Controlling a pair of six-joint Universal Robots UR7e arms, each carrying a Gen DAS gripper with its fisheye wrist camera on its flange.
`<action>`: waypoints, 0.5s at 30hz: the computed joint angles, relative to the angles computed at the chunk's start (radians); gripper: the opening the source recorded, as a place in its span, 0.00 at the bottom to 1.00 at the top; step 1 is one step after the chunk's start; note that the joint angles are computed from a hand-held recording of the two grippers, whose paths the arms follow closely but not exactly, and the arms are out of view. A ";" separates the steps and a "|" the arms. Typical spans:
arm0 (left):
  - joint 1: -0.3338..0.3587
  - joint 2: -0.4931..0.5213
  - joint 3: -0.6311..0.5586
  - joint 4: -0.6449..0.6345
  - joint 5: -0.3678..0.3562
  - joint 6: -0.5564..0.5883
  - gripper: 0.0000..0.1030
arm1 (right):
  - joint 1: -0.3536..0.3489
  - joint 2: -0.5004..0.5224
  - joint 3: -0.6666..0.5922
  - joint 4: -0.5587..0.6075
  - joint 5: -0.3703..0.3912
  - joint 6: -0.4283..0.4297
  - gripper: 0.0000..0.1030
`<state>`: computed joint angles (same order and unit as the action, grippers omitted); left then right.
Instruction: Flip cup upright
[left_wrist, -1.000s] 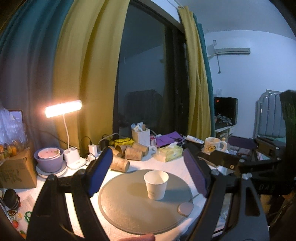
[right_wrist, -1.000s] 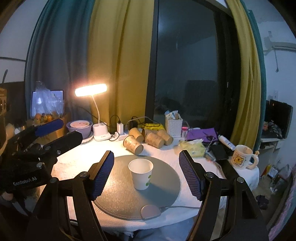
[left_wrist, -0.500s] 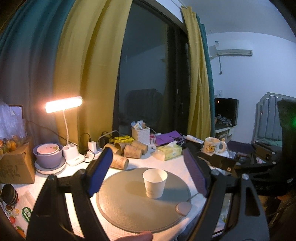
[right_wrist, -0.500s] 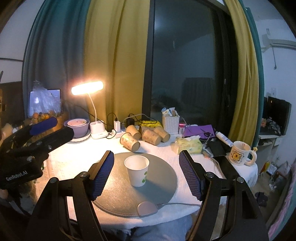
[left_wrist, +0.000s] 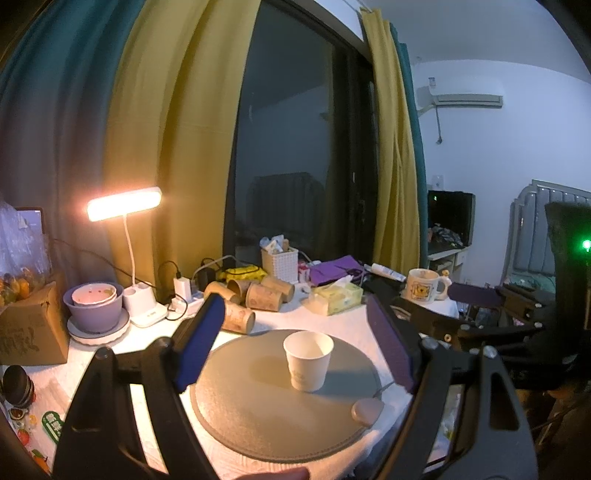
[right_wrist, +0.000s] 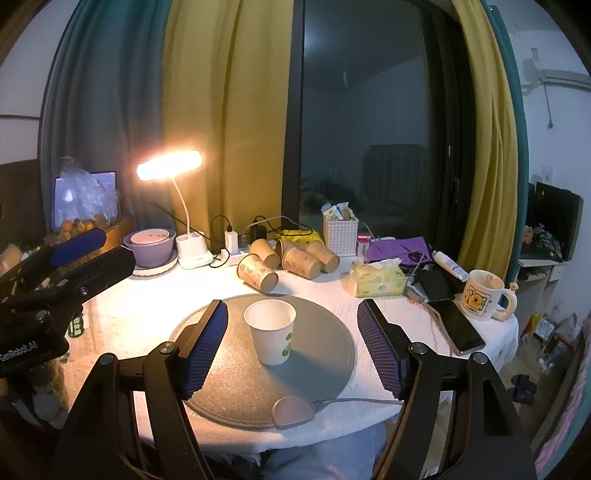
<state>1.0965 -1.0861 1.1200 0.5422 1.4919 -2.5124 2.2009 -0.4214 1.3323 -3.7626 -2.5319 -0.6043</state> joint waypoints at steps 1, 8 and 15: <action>0.000 0.002 -0.003 0.002 0.000 0.000 0.78 | 0.000 0.000 0.000 0.001 0.000 0.001 0.73; -0.001 0.001 -0.001 0.004 -0.001 -0.001 0.78 | -0.001 0.000 0.001 0.002 0.000 0.002 0.74; -0.003 -0.001 0.002 0.003 -0.004 -0.003 0.78 | -0.005 -0.004 0.011 0.000 0.001 0.007 0.74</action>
